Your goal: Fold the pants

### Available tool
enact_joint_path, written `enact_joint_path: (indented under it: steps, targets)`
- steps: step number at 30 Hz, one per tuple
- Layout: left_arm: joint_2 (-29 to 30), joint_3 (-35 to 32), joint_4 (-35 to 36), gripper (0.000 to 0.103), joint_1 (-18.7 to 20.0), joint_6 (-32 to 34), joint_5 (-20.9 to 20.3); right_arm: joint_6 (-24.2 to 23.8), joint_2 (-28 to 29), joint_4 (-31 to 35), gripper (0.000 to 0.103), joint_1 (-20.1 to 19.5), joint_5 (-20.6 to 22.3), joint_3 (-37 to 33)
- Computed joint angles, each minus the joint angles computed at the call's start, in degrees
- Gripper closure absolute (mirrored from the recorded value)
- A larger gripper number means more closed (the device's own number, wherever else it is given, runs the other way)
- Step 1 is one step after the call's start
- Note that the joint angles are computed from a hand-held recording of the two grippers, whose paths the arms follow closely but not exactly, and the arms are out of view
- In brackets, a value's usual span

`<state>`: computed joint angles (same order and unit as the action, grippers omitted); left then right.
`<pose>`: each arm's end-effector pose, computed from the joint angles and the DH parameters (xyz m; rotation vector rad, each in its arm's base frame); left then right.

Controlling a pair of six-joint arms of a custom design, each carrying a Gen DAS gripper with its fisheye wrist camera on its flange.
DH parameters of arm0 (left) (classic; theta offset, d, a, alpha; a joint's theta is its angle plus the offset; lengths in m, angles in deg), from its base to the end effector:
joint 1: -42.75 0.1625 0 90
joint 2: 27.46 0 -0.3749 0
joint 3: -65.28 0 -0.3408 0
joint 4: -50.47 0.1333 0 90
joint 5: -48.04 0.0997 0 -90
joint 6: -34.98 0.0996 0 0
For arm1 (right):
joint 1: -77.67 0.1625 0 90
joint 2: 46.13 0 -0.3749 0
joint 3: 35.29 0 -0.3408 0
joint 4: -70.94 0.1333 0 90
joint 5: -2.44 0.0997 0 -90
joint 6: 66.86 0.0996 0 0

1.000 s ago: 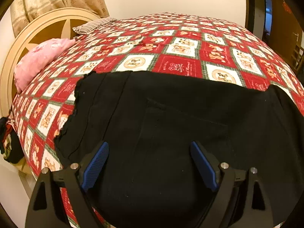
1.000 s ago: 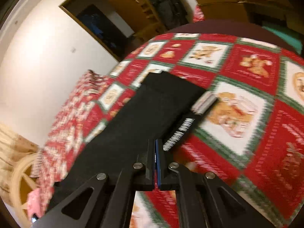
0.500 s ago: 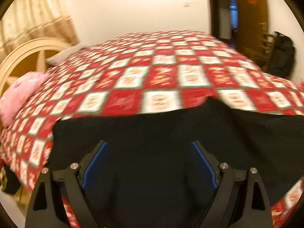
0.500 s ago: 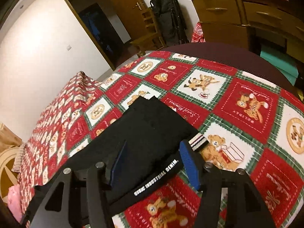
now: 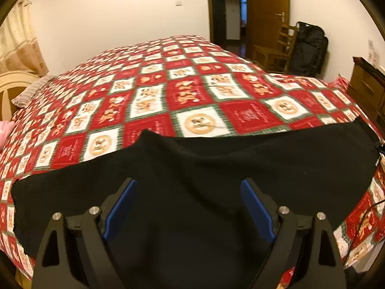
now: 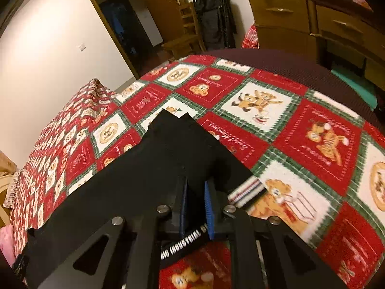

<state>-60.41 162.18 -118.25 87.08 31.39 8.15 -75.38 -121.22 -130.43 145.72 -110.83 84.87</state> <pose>-0.2662 -0.5532 0.0239 0.7096 2.2407 -0.7335 -0.0852 -0.4627 0.3380 -0.5443 -2.1237 1.2517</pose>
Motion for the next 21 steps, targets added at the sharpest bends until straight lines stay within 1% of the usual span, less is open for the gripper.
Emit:
enact_joint_path:
  steps: [2, 4, 5, 6, 8, 9, 10, 11, 12, 13, 14, 15, 16, 17, 19, 21]
  targets:
    - [0.0, 0.0, 0.0, 0.013, -0.2, 0.4, -1.4, 0.3, -0.9, -1.2, 0.089, 0.0, -0.5, 1.3]
    - [0.3, -0.2, 0.1, 0.013, -0.6, 0.9, -2.4, 1.9, -1.7, -0.2, 0.089, -0.6, -0.7, 1.8]
    - [0.5, -0.3, 0.2, 0.013, -0.8, 1.1, -2.6, 3.4, -2.4, 0.6, 0.089, -1.8, 1.1, 2.4]
    - [0.8, -0.4, 0.4, 0.013, -1.0, 1.1, -2.9, 3.4, -2.6, 0.0, 0.089, -2.2, 2.0, 2.7]
    - [1.1, -0.5, 1.0, 0.013, -1.1, 1.4, -4.4, 2.0, -1.8, -0.1, 0.089, -1.6, 0.6, 2.0]
    - [1.4, -0.7, 1.2, 0.013, -1.3, 1.5, -4.6, 1.3, -1.6, -0.1, 0.086, -1.4, 0.5, 1.8]
    - [1.8, -0.7, 1.1, 0.013, -1.5, 1.6, -4.6, 1.1, -1.7, 0.4, 0.085, -1.5, 0.9, 1.6]
    - [2.1, -0.7, 1.1, 0.013, -1.7, 1.9, -4.8, 2.0, -2.8, 1.7, 0.083, -2.1, 2.4, 1.7]
    - [2.3, -0.7, 1.3, 0.013, -1.8, 2.1, -5.1, 3.5, -3.9, 1.7, 0.077, -2.8, 3.8, 2.3]
    - [2.3, -0.6, 1.4, 0.013, -1.9, 2.4, -5.3, 4.5, -4.6, 0.0, 0.073, -3.3, 4.7, 3.1]
    - [2.3, -0.4, 1.0, 0.013, -2.0, 2.7, -5.4, 4.6, -4.8, -4.1, 0.063, -3.3, 4.0, 4.0]
    - [2.3, -0.3, 0.7, 0.013, -2.0, 3.0, -5.3, 3.9, -4.7, -8.1, 0.045, -2.8, 2.1, 4.6]
    - [2.3, -0.3, 0.5, 0.013, -2.0, 3.2, -5.3, 3.2, -4.8, -9.6, 0.035, -2.7, 1.6, 5.0]
    - [2.4, -0.4, 0.4, 0.013, -1.9, 3.3, -5.3, 2.7, -5.7, -8.8, 0.031, -3.0, 2.1, 5.3]
    - [2.7, -1.1, 1.2, 0.013, -1.8, 2.6, -5.0, 2.5, -6.4, -5.7, 0.031, -3.1, 2.1, 5.1]
    - [2.8, -1.4, 1.7, 0.013, -1.7, 1.9, -5.2, 3.0, -5.9, -2.7, 0.031, -2.8, 0.5, 4.2]
